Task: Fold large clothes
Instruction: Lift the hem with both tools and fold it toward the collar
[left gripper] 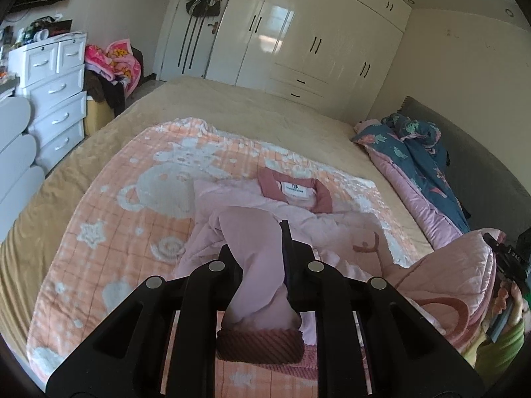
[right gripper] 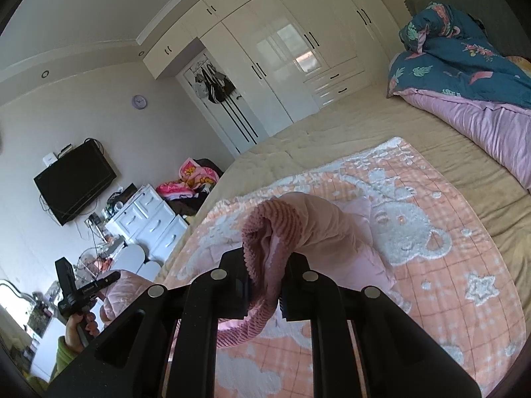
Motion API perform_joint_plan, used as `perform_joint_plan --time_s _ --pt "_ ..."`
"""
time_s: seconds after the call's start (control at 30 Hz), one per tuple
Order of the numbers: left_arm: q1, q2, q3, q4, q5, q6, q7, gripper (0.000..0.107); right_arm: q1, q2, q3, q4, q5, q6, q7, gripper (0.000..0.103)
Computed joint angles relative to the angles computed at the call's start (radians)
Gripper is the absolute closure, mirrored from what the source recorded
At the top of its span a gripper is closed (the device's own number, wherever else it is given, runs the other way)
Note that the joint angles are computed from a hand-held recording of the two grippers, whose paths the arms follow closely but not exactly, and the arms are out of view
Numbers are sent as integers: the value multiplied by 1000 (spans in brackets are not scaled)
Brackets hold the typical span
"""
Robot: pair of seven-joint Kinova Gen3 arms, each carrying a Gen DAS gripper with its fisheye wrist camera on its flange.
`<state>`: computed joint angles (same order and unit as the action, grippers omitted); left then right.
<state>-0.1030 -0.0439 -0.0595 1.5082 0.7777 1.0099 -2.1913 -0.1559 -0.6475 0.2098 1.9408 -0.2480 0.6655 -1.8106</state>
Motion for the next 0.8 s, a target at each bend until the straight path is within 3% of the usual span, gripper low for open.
perform_joint_plan --time_s 0.5,0.8 --pt "45 93 77 -52 -163 -144 113 97 -2 166 77 -48 -47 -26 33 91" --pt "64 151 109 -73 -244 -207 186 95 -7 281 164 -61 -160 -45 127 91"
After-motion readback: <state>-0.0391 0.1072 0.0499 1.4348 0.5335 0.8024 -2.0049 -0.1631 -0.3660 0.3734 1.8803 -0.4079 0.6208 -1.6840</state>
